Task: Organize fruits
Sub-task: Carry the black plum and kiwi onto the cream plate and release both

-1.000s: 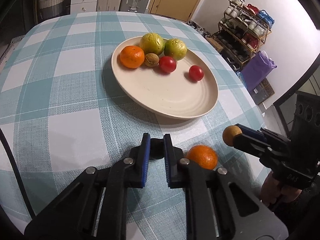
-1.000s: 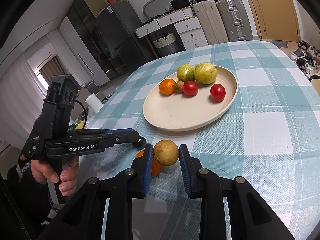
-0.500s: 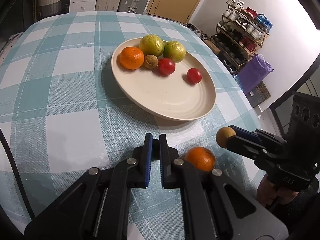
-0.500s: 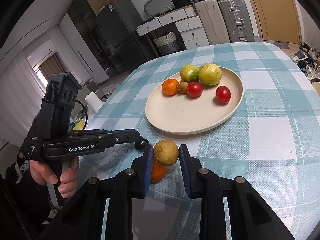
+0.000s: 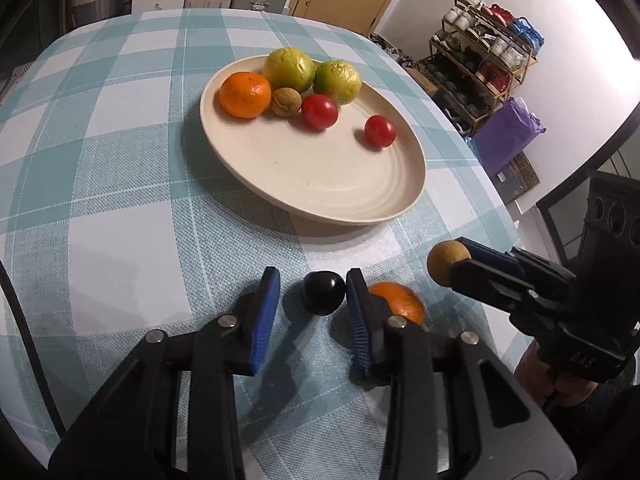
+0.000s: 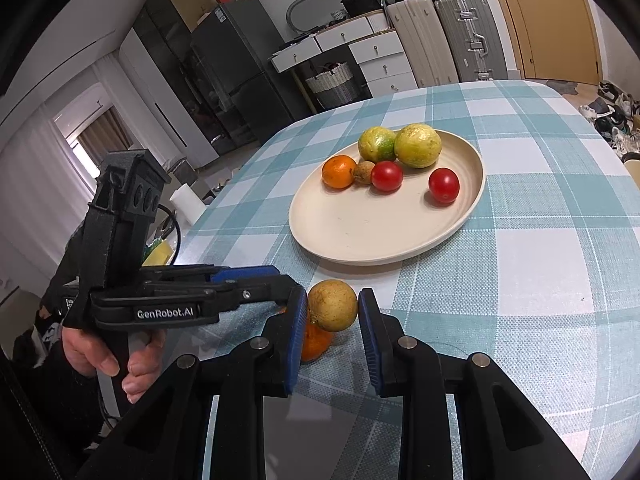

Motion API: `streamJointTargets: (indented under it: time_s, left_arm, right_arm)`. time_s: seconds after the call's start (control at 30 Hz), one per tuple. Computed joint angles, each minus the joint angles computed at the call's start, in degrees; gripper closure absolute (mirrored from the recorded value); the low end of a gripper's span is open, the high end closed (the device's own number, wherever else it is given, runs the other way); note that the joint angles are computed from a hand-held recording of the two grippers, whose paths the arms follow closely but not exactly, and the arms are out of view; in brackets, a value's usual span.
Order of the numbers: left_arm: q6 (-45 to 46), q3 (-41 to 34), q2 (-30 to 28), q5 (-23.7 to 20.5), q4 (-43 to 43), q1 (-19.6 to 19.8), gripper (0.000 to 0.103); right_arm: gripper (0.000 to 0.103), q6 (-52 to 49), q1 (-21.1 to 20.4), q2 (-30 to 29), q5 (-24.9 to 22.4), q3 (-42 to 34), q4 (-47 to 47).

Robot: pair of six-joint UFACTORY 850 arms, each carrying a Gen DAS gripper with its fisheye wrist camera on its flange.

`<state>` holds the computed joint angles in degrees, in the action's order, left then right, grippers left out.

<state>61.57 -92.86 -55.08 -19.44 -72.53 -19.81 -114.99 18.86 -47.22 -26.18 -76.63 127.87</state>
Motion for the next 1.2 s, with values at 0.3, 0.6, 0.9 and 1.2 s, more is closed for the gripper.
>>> streamJointTargets:
  time_s: [0.3,0.6,0.9,1.2]
  left_arm:
    - [0.63,0.16,0.55,0.22,0.14,-0.22,0.083]
    - [1.53,-0.41,1.81,0.23,-1.13,0.5,0.083]
    - [-1.4,-6.38,-0.11,-1.15,1.65,0.79,0.083]
    - [-14.08,-16.64,-5.82,-2.1,12.6,0.97,0.083]
  right_arm:
    - [0.076,0.02,-0.6,0.09,-0.86,0.41,0.3]
    - [0.076,-1.69,-0.78,0.02,-1.13,-0.77,1.52]
    - [0.076,-1.56,-1.42,-1.47,0.3,-5.37,0.67]
    - [0.076,4.16,-2.14,-5.08,3.14,-12.55,-4.78]
